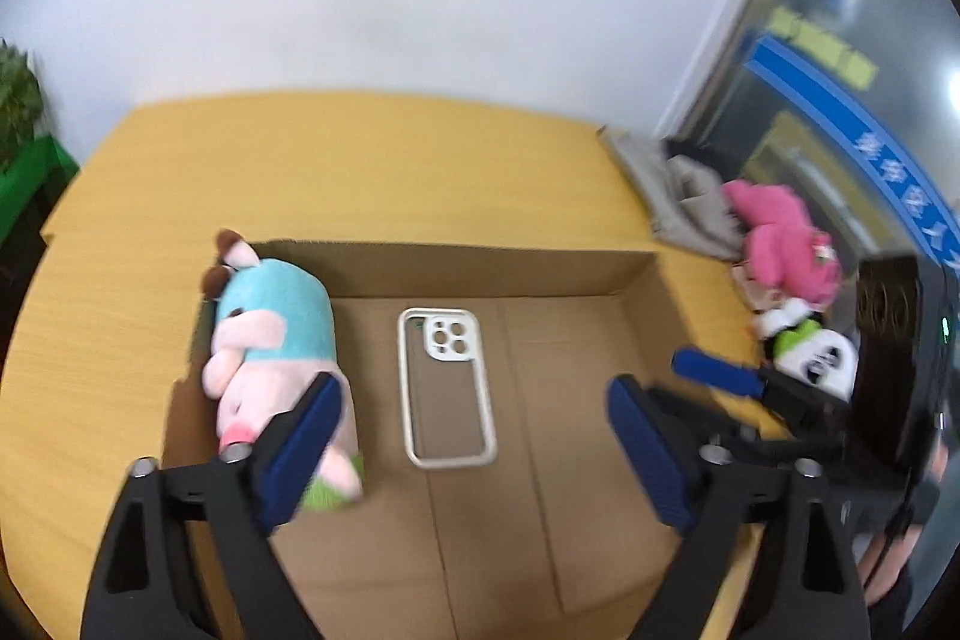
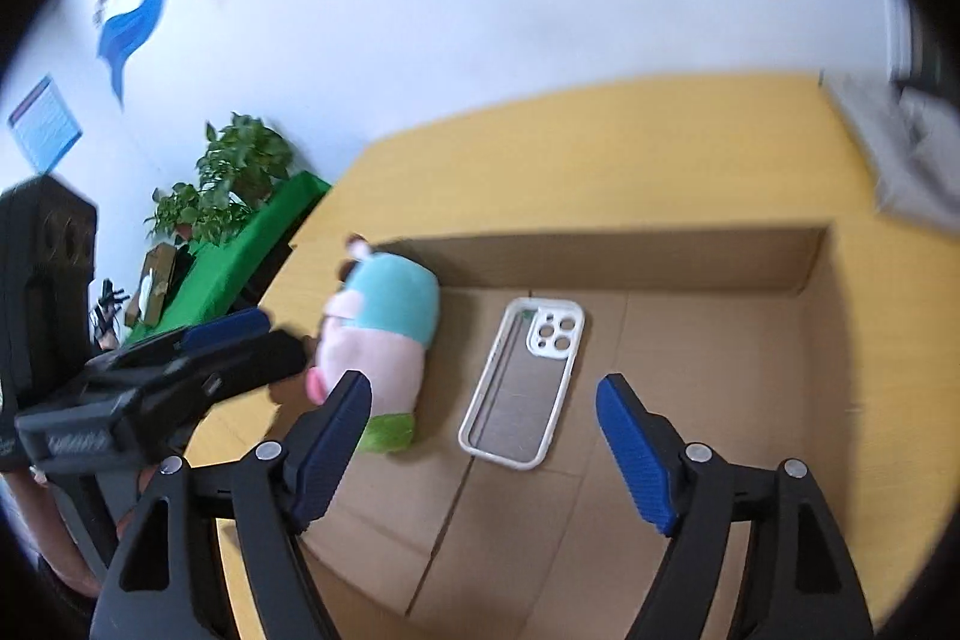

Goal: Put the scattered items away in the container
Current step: 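Open the right gripper to release the phone case and withdraw, then move the right tool down to the black sunglasses and grasp them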

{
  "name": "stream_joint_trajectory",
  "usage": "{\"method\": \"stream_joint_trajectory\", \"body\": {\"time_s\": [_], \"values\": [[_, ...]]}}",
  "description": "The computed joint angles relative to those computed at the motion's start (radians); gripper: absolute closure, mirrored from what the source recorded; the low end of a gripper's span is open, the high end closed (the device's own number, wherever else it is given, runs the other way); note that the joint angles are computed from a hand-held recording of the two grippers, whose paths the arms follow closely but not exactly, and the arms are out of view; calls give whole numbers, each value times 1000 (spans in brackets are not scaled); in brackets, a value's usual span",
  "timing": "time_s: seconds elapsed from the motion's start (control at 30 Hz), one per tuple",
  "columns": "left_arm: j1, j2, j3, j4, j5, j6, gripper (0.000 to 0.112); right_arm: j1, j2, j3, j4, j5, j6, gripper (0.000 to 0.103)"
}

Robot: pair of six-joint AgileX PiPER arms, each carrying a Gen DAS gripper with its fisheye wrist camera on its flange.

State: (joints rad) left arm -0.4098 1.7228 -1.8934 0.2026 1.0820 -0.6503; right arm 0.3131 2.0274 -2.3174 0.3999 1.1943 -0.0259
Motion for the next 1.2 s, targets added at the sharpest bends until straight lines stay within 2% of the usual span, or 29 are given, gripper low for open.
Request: {"method": "stream_joint_trajectory", "body": {"time_s": [0.17,0.23,0.33,0.4,0.47,0.53,0.6,0.73,0.87,0.97,1.03,1.13,1.2], "values": [[-261,-202,185,289,14,-237,10,-33,-377,382,1,-95,-139,25],[-386,-271,299,414,36,-392,10,-33,-528,560,-3,-160,-166,24],[-505,-360,473,470,41,-565,10,-31,-717,822,-22,-260,-164,23],[-572,-404,577,484,36,-675,10,-34,-811,975,-48,-292,-152,23],[-638,-421,662,497,30,-792,10,-56,-870,1104,-56,-295,-141,23],[-679,-422,745,492,-12,-891,10,-92,-912,1225,-31,-295,-158,23],[-714,-405,790,487,-30,-958,10,-88,-942,1312,-61,-322,-101,23],[-798,-371,842,510,-48,-1095,10,-119,-1018,1443,-24,-329,-131,23],[-857,-341,873,534,-89,-1177,10,-94,-1100,1534,-20,-328,-130,23],[-894,-301,872,534,-112,-1191,10,-48,-1192,1617,-71,-320,-72,23],[-908,-283,889,534,-157,-1214,10,1,-1237,1666,-119,-313,-3,23],[-905,-266,945,535,-281,-1260,10,57,-1275,1728,-155,-308,70,23],[-906,-251,968,546,-330,-1293,10,121,-1291,1761,-191,-323,142,23]]}}
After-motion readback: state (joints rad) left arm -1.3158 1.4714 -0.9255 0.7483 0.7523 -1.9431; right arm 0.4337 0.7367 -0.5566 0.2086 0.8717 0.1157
